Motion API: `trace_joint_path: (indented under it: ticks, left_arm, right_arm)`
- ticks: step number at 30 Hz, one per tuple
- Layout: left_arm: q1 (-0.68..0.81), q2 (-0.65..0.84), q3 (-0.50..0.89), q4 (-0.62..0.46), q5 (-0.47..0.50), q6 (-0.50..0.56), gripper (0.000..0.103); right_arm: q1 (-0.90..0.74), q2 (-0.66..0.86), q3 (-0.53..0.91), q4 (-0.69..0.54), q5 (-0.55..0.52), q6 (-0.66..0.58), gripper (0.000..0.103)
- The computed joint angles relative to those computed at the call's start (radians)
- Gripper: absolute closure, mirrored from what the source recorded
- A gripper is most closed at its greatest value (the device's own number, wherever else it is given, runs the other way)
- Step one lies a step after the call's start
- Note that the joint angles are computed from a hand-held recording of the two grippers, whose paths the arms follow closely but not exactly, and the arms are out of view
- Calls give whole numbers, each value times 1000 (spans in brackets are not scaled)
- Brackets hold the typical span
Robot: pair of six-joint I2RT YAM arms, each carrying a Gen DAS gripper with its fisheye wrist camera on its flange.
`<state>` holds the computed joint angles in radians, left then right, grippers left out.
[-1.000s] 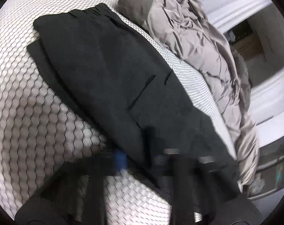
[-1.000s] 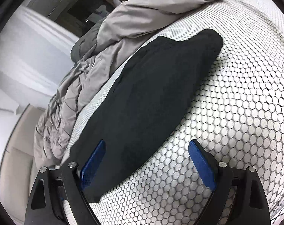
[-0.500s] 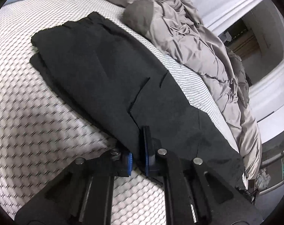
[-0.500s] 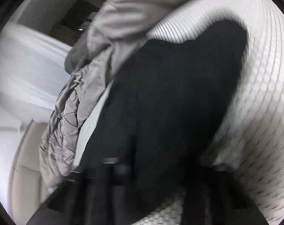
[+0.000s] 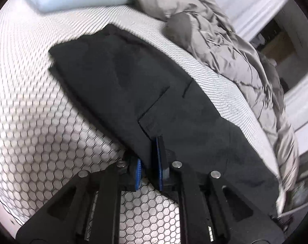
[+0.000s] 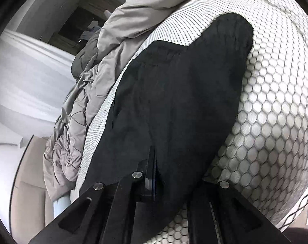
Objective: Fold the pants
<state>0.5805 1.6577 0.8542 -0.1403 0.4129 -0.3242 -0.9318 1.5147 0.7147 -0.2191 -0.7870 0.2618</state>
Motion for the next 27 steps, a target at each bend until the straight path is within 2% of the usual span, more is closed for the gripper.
trace_joint_path:
  ticks: [2,5,10,11,13,15,17,22,23,24,26,27]
  left_arm:
    - [26,10,-11,2,9,-21,94]
    - [19,6,-21,5,-31,-5,94]
    - [-11,-36,-19,-42,-105,12,93]
    - [-14,-41,-9,-69,-121,18,89]
    - [-19,-44,15,-113,-130,32,88]
    - [-15,-78,12,-142,-138,59,87]
    - [-15,-115,8,-162,-143,81,84]
    - [-53,-257,-25,-219,-173,121,59]
    - [-65,-291,-33,-226,-181,127,48]
    - [-90,-334,-46,-229,-202,135,34]
    - [-145,-417,-74,-223,-245,149,17]
    - [-181,-476,-103,-200,-253,161,10]
  right_arm:
    - [-6,26,31,-22,-32,1,95]
    - [-39,85,91,-100,-80,-76,95]
    - [-37,144,170,-218,-56,-219,94]
    - [-23,133,181,-241,-31,-261,90]
    - [10,109,191,-282,9,-344,78]
    - [25,90,174,-274,-6,-351,59]
    - [44,68,159,-263,23,-352,57]
    - [75,16,161,-225,148,-354,50]
    - [58,-1,157,-205,168,-349,50]
    - [35,-8,162,-201,180,-349,44]
    - [-23,-11,177,-188,180,-358,32]
    - [-54,-24,177,-170,189,-363,30]
